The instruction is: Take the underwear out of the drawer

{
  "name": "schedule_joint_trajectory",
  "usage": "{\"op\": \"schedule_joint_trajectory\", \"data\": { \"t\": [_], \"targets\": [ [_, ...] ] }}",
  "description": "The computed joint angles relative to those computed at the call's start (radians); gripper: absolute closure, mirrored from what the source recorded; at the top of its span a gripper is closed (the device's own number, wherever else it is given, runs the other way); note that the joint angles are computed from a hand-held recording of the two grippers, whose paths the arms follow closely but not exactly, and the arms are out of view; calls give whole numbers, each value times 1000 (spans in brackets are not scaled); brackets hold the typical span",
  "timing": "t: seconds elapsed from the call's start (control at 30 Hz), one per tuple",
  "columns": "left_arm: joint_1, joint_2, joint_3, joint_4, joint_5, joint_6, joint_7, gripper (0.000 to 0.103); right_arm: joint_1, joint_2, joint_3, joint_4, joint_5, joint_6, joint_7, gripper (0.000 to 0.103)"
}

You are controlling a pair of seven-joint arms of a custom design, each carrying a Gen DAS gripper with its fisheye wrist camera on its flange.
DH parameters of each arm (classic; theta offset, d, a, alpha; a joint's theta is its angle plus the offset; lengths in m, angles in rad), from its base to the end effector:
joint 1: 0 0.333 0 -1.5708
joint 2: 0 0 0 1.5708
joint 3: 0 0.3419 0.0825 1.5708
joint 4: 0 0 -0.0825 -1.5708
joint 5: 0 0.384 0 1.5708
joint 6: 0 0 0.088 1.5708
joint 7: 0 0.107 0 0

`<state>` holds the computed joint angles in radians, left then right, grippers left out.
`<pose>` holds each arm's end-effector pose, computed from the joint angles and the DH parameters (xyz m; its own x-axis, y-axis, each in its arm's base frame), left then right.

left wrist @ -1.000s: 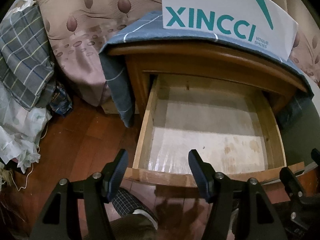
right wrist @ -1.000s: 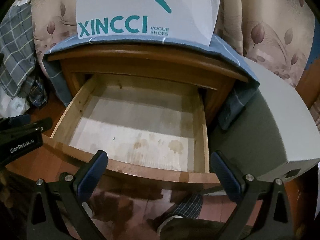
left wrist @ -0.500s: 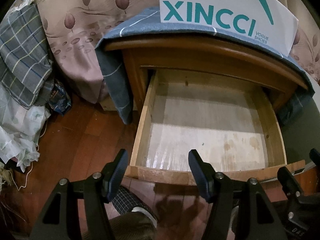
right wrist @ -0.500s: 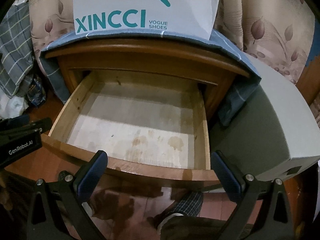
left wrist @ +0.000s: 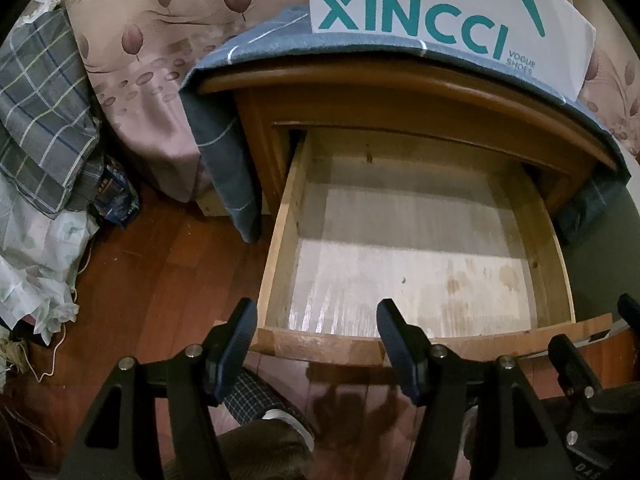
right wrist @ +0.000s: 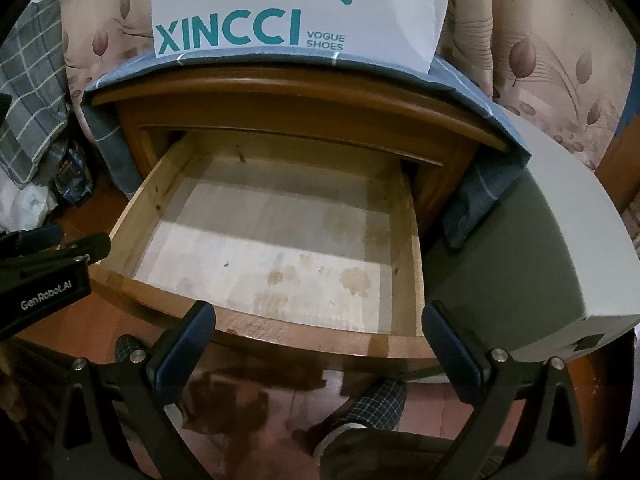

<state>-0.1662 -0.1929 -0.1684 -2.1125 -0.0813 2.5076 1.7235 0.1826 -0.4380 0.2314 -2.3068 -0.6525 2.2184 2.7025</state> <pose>0.5060 -0.1822 0.5889 -0.4172 -0.9079 -0.0403 -0.7480 0.3683 -0.5521 0.4094 0.1740 0.5759 -0.4316 -0.8945 0.1164 -0.7014 0.2517 -0.6669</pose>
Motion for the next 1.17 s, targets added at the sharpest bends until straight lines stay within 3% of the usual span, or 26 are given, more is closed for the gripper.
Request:
{"op": "schedule_joint_trajectory", "data": {
  "t": [1.17],
  "targets": [
    [-8, 1, 4, 1, -29, -10, 42, 39, 15, 20, -4, 11, 1, -17, -13, 1]
  ]
}}
